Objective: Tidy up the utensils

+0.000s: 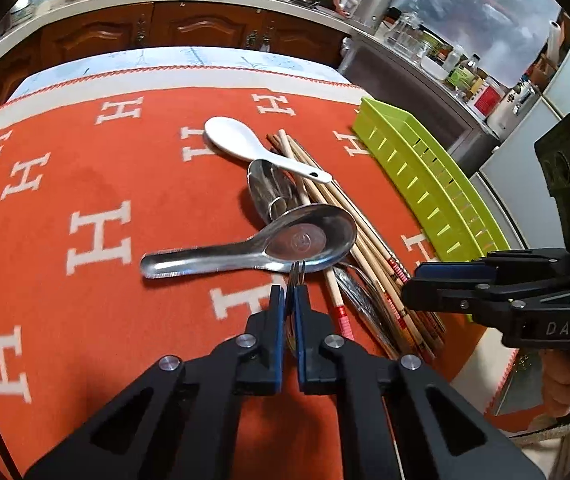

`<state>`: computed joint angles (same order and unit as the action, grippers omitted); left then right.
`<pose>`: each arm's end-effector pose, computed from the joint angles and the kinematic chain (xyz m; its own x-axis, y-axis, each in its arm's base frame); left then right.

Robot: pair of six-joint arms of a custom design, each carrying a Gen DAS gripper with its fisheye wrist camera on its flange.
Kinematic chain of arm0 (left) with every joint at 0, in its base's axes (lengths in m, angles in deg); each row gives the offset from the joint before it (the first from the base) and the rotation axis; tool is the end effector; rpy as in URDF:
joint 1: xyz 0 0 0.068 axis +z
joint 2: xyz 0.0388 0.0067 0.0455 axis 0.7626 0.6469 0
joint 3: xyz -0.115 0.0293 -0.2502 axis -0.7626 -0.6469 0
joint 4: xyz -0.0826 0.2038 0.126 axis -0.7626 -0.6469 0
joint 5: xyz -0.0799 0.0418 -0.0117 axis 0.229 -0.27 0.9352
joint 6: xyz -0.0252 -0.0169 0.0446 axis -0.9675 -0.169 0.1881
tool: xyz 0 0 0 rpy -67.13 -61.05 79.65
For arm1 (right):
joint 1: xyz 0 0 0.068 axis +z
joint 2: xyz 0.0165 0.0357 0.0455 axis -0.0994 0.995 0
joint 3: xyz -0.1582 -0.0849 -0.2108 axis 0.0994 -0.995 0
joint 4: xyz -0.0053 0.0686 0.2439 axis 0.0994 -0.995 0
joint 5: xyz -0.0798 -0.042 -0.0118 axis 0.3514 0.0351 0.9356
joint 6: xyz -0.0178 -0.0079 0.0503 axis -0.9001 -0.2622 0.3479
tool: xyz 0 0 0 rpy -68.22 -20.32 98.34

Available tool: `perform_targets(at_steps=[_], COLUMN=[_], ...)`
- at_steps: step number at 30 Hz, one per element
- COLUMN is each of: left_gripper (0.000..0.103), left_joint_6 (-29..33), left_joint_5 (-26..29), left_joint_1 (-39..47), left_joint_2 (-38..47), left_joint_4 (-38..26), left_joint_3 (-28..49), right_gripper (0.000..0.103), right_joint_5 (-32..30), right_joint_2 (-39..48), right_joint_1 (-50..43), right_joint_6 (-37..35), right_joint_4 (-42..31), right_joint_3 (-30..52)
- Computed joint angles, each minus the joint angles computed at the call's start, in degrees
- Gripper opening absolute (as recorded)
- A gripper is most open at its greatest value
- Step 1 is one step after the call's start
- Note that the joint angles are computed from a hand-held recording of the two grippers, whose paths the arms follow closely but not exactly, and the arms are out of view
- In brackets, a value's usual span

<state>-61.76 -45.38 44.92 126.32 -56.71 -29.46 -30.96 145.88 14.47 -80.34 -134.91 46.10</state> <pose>0.1817 -0.0227 0.2233 -0.8249 -0.2171 -0.5219 -0.0316 0.9396 -0.3409 0.2830 0.1177 0.2343 -0.8392 -0.4532 -0.3006 -0.5351 0.7868 0.3076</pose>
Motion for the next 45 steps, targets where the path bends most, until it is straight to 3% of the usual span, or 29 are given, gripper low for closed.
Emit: perform_targets(at_steps=[5,12,14,16,18,23,27,29,31,33,40,45], left_gripper=[0.002,0.002,0.009,0.032,0.042,0.042,0.042,0.036,0.013,0.008,0.0,0.0], left_joint_6=[-2.2,-0.3,0.9,2.4,3.9,6.6,9.2,10.0,10.6,11.0,6.6,5.9], left_joint_5=[-1.2,0.2,2.1,5.2,7.0,7.4,11.2,12.9,14.3,16.3,12.2,11.2], left_joint_1=[-0.5,2.6,4.8,7.0,8.0,7.4,8.7,9.0,8.9,9.0,5.9,7.4], left_joint_2=[-4.1,-5.3,-3.8,-2.4,-1.7,0.3,1.8,2.4,3.9,5.5,1.6,-6.5], left_joint_4=[-2.9,-6.2,-6.3,-5.5,-3.7,0.3,4.4,5.6,6.8,7.2,7.9,3.4], left_joint_3=[-0.1,0.4,0.0,-0.6,-1.6,-2.1,-3.2,-3.6,-3.8,-3.5,-4.4,-4.0], right_gripper=[0.033,0.031,0.029,0.028,0.027,0.027,0.027,0.027,0.027,0.027,0.027,0.027], right_joint_5=[-2.3,-3.9,-4.2,-4.1,-3.9,-3.8,-4.2,-4.3,-4.4,-4.4,-3.8,-3.5], right_joint_2=[0.3,1.0,1.2,1.3,1.2,1.0,0.7,0.3,0.0,0.0,1.3,3.5], right_joint_1=[1.3,4.2,5.1,5.7,6.3,5.8,4.7,4.3,3.9,3.5,4.1,6.0], right_joint_6=[0.5,2.1,2.6,3.0,3.4,2.8,2.3,2.1,2.0,1.9,2.5,3.5], right_joint_4=[-0.4,0.5,0.7,0.9,0.9,0.1,-0.1,-0.2,-0.3,-0.4,-0.1,0.9], right_joint_3=[-0.2,-0.8,-0.8,-0.7,-0.5,-0.1,-0.1,-0.1,-0.1,-0.1,0.2,0.6])
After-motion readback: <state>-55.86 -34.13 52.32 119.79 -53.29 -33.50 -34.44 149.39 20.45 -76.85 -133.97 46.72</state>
